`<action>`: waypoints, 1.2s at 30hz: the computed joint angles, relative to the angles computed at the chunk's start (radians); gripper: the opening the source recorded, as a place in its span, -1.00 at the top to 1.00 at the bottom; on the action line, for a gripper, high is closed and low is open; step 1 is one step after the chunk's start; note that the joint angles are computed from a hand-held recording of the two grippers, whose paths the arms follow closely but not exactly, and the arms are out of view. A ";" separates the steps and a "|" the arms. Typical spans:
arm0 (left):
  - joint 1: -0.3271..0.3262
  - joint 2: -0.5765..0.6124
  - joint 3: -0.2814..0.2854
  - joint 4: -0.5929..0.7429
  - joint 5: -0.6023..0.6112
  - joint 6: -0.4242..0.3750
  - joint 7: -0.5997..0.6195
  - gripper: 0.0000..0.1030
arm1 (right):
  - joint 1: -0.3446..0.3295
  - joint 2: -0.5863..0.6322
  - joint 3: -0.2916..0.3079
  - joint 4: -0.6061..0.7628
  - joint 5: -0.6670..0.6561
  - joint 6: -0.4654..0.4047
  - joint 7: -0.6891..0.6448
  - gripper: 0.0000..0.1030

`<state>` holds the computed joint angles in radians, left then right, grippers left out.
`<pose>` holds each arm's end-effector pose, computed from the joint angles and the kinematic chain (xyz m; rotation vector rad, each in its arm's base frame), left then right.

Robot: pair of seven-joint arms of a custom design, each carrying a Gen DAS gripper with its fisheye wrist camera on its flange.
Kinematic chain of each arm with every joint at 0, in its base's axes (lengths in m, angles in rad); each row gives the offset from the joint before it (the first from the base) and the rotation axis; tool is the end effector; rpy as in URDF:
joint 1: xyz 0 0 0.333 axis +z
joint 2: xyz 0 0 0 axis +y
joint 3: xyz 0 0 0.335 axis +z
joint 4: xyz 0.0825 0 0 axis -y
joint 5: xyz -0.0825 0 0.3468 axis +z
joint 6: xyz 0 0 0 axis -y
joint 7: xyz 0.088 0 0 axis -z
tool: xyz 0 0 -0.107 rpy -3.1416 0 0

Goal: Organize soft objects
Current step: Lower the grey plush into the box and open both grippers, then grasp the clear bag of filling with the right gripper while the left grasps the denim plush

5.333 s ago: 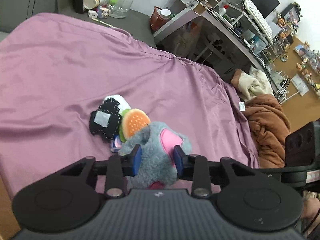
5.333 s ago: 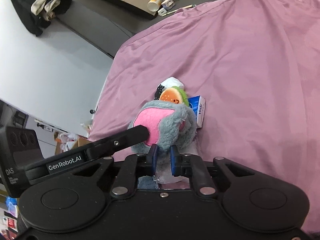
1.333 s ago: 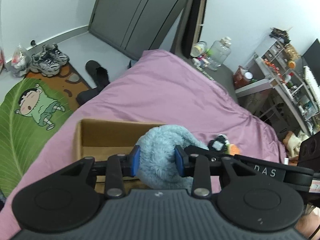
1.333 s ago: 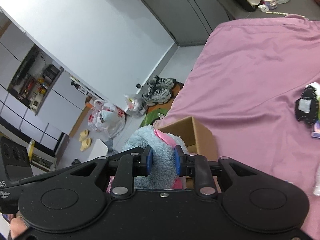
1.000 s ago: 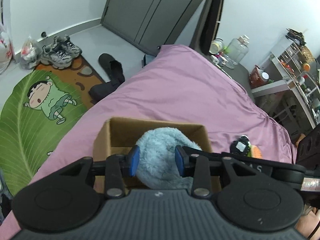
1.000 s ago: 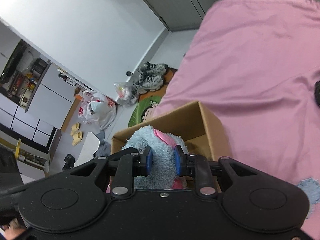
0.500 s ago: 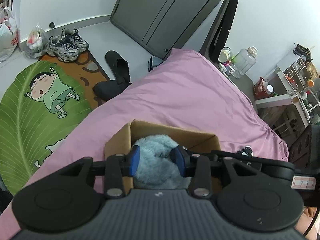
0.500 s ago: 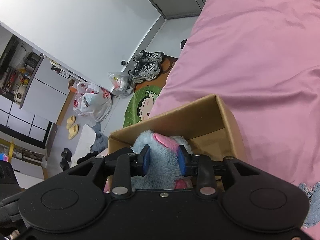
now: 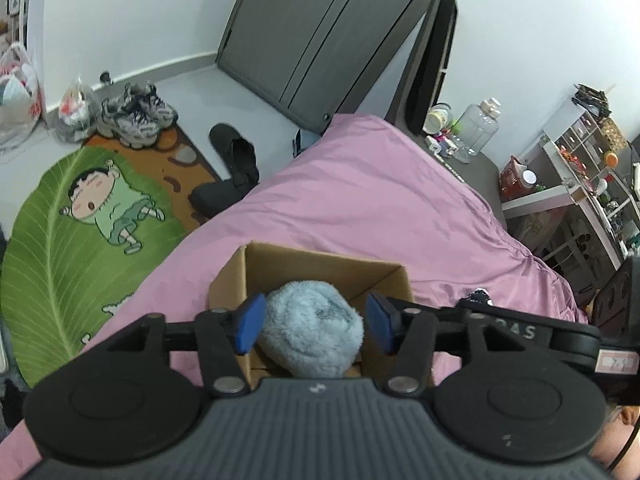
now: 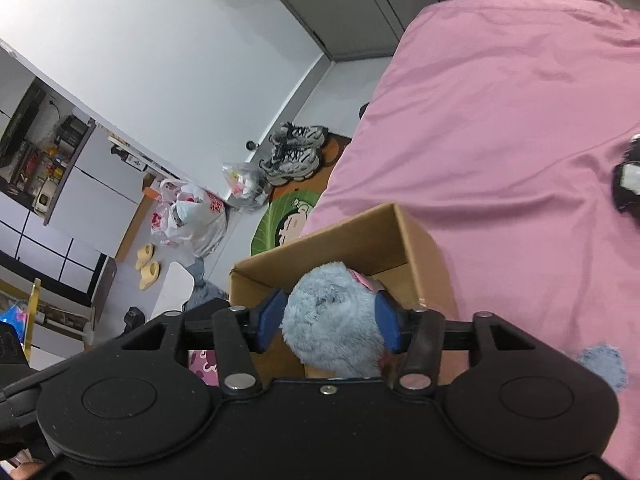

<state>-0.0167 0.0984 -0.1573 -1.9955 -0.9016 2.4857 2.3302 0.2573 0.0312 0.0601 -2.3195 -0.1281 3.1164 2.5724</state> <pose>0.5702 -0.0938 0.4904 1.7210 -2.3339 1.1805 0.5046 0.1769 0.4635 -1.1558 2.0844 -0.1828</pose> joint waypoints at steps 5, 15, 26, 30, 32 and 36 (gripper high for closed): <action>-0.016 -0.076 0.001 -0.059 -0.014 0.037 0.030 -0.77 | -0.023 -0.096 0.000 -0.079 -0.095 0.004 0.070 -0.22; -0.071 -0.212 0.030 -0.179 -0.003 0.078 0.081 -1.00 | -0.159 -0.307 0.098 -0.225 -0.345 -0.033 0.208 -0.89; -0.147 -0.329 0.037 -0.283 -0.001 0.112 0.113 -1.00 | -0.228 -0.531 0.138 -0.376 -0.415 -0.109 0.226 -1.00; -0.170 -0.348 0.028 -0.295 0.059 0.082 0.093 -1.00 | -0.218 -0.600 0.118 -0.430 -0.388 -0.142 0.197 -1.00; -0.182 -0.355 0.017 -0.303 0.088 0.079 0.079 -1.00 | -0.215 -0.631 0.105 -0.462 -0.374 -0.143 0.181 -1.00; -0.206 -0.356 -0.007 -0.312 0.143 0.091 0.047 -1.00 | -0.205 -0.680 0.080 -0.506 -0.340 -0.176 0.143 -1.00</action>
